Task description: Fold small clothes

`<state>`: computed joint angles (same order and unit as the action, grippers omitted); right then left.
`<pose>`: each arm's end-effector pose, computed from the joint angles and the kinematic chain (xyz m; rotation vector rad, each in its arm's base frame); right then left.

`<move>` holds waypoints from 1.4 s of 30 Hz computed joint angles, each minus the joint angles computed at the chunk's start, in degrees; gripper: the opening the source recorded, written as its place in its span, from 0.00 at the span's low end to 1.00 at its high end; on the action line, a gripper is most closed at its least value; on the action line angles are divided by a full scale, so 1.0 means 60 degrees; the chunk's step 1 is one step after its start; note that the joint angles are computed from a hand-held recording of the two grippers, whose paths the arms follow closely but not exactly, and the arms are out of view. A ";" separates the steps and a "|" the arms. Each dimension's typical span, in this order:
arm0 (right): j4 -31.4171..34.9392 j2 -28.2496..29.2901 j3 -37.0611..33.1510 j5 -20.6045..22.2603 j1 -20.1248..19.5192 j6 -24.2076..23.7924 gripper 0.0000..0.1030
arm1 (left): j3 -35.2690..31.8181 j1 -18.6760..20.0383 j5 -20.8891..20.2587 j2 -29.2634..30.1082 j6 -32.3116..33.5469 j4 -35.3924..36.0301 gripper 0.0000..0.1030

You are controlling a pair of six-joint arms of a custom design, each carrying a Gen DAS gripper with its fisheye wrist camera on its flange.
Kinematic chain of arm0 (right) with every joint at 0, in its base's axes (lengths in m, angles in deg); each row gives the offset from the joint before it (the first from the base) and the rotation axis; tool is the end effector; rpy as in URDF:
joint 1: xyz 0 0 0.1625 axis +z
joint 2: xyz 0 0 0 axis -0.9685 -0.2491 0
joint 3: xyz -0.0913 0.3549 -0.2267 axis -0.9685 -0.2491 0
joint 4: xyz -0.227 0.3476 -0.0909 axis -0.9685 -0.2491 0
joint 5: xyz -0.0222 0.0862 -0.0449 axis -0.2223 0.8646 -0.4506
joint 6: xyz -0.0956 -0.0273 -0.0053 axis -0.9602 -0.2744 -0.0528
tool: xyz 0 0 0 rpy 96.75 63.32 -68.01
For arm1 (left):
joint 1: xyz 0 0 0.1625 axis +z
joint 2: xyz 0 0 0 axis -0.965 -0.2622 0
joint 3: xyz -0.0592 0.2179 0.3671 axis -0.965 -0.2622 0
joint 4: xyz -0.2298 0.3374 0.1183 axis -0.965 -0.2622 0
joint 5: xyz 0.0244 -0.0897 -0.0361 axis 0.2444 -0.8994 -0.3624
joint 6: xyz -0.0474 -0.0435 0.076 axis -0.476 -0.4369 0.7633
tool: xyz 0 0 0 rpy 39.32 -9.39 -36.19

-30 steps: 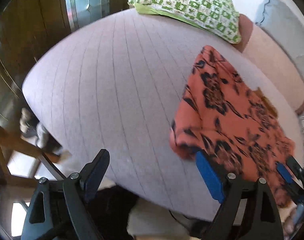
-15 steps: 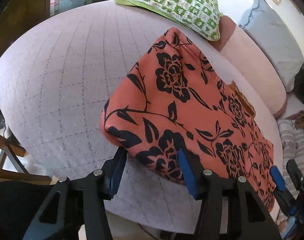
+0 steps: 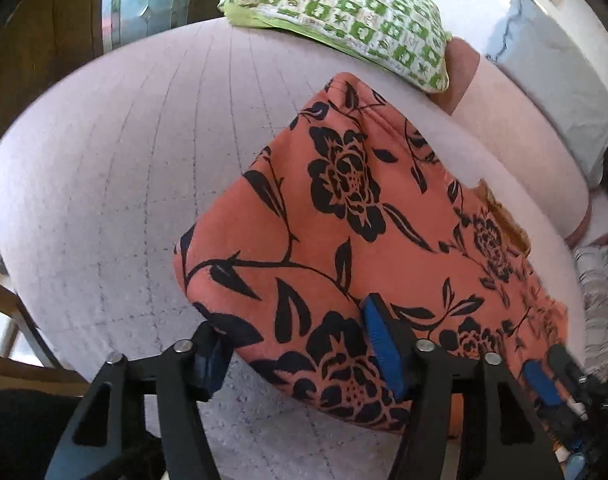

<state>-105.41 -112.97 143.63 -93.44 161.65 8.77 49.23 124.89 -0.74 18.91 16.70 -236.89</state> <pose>0.0871 -0.5049 0.3176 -0.3759 -2.7731 1.2501 -0.3029 -0.6573 0.0588 0.2837 2.6412 -0.6333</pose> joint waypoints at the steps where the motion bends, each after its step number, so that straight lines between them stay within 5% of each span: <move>1: 0.0039 -0.0003 0.0002 0.0091 -0.0089 0.0144 0.50 | -0.0018 0.0062 -0.0234 -0.0061 -0.0102 0.0017 0.68; 3: 0.0029 -0.0012 0.0027 0.0250 -0.0198 0.0311 0.50 | -0.0135 0.0129 -0.0414 -0.0095 -0.0235 0.0186 0.68; 5: 0.0039 -0.0032 0.0044 0.0334 -0.0249 0.0316 0.50 | -0.0262 0.0139 -0.0275 -0.0079 -0.0248 0.0354 0.46; 10: 0.0058 -0.0097 0.0074 0.0343 -0.0273 0.0230 0.49 | -0.0348 0.0084 -0.0353 -0.0075 0.0258 0.0327 0.25; 21: 0.0114 -0.1524 0.0627 0.1987 -0.1312 0.0740 0.54 | -0.0283 -0.1337 0.0456 0.0169 0.3480 -0.1228 0.20; 29: -0.0667 -0.3237 0.1404 0.4727 -0.3300 0.1805 0.60 | -0.0333 -0.2553 -0.1068 0.0861 0.5422 -0.1590 0.08; 32: -0.0118 -0.3717 0.1436 0.6004 -0.4096 0.1837 0.67 | -0.0335 -0.2898 -0.2124 0.1186 0.5936 -0.1126 0.08; 37: 0.1051 -0.3827 0.1200 0.6401 -0.4524 0.1886 0.72 | 0.0080 -0.2877 -0.3326 0.0930 0.5971 -0.0501 0.08; 42: 0.1892 -0.3064 0.0530 0.6085 -0.3789 0.1279 0.73 | 0.1059 -0.2320 -0.2409 -0.0138 0.5400 -0.1333 0.33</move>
